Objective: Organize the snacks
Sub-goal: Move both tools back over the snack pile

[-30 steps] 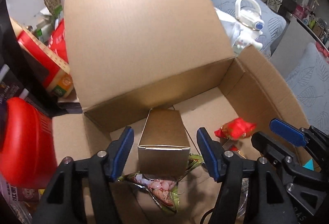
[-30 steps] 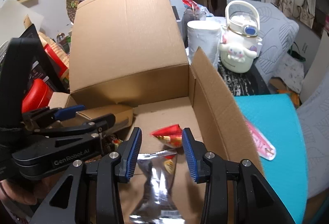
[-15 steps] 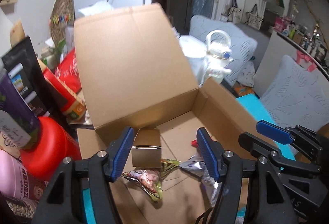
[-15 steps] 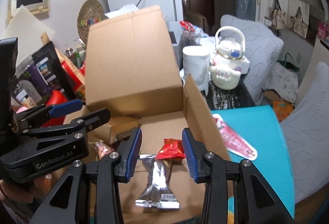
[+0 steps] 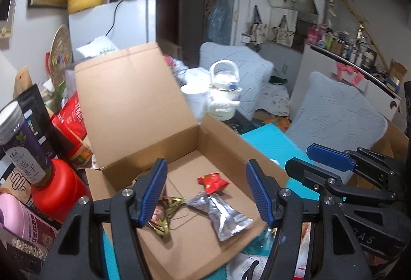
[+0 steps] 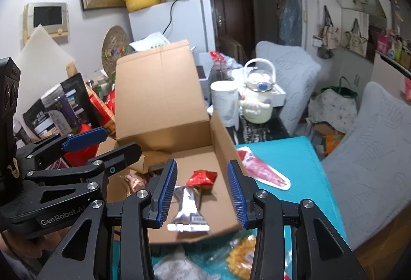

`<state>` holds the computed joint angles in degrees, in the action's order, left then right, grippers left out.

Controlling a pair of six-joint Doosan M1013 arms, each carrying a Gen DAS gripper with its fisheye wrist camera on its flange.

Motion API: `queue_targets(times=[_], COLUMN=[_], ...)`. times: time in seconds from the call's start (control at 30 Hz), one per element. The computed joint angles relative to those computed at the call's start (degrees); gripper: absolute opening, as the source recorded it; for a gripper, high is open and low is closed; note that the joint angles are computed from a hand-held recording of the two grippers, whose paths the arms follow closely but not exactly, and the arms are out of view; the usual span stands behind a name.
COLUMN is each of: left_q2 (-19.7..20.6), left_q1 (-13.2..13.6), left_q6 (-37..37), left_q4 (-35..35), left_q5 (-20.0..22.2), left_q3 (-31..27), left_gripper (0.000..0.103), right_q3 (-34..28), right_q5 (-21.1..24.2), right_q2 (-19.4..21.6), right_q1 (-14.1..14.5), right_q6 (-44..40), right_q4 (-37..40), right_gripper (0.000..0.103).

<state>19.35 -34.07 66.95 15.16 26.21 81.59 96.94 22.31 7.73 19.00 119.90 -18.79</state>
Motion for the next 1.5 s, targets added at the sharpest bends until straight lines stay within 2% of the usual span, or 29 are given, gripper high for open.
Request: queue_targets(times=[0.2,0.3,0.43,0.5,0.6,0.7,0.87,1.17,1.5], left_q2=[-2.86,-3.89,-4.75,-5.27,-6.13,-7.0,-7.66,-7.53,-6.35], left_q1=[-1.74,-2.21,-2.56,-3.1,-4.28,-5.17,-6.1,-7.12,-7.4], left_q6=[2.03,7.14,14.65,14.75,10.86,9.83,11.35,18.76,18.07], left_q4=[-0.37,-5.29,-13.26,-13.09,-8.02,-6.27,-7.89,-15.86,-16.66], left_q5=[-4.61,-6.16,-6.03,-5.85,-5.26,-4.91,-4.34,-2.28,-0.6], left_q3=[3.94,5.47,6.76,7.48,8.65,9.91,11.2,12.74,14.3], left_gripper=[0.063,0.063,0.063,0.063,0.063,0.063,0.063,0.063,0.063], right_q3=[4.04,6.3,8.9,10.11,11.94,13.66,16.42,20.36,23.72], right_q5=[-0.28,0.12,1.87,2.97,3.88,4.77,5.71,7.77,5.86], right_q2=[-4.03,-6.23,-8.75,-9.72,-11.02,-12.23,-13.81,-15.05,-14.07], right_q1=[1.3,2.05,3.4,4.05,4.72,5.1,5.71,6.1,4.54], right_q6=[11.76,18.05,25.95,29.75,34.29,37.2,40.42,44.67,43.68], right_q4=[-11.65,-17.31,-24.4,-27.76,-30.93,-32.05,-31.93,-30.1,-24.53], right_gripper=[0.04,0.04,0.04,0.041,0.045,0.045,0.045,0.045,0.045])
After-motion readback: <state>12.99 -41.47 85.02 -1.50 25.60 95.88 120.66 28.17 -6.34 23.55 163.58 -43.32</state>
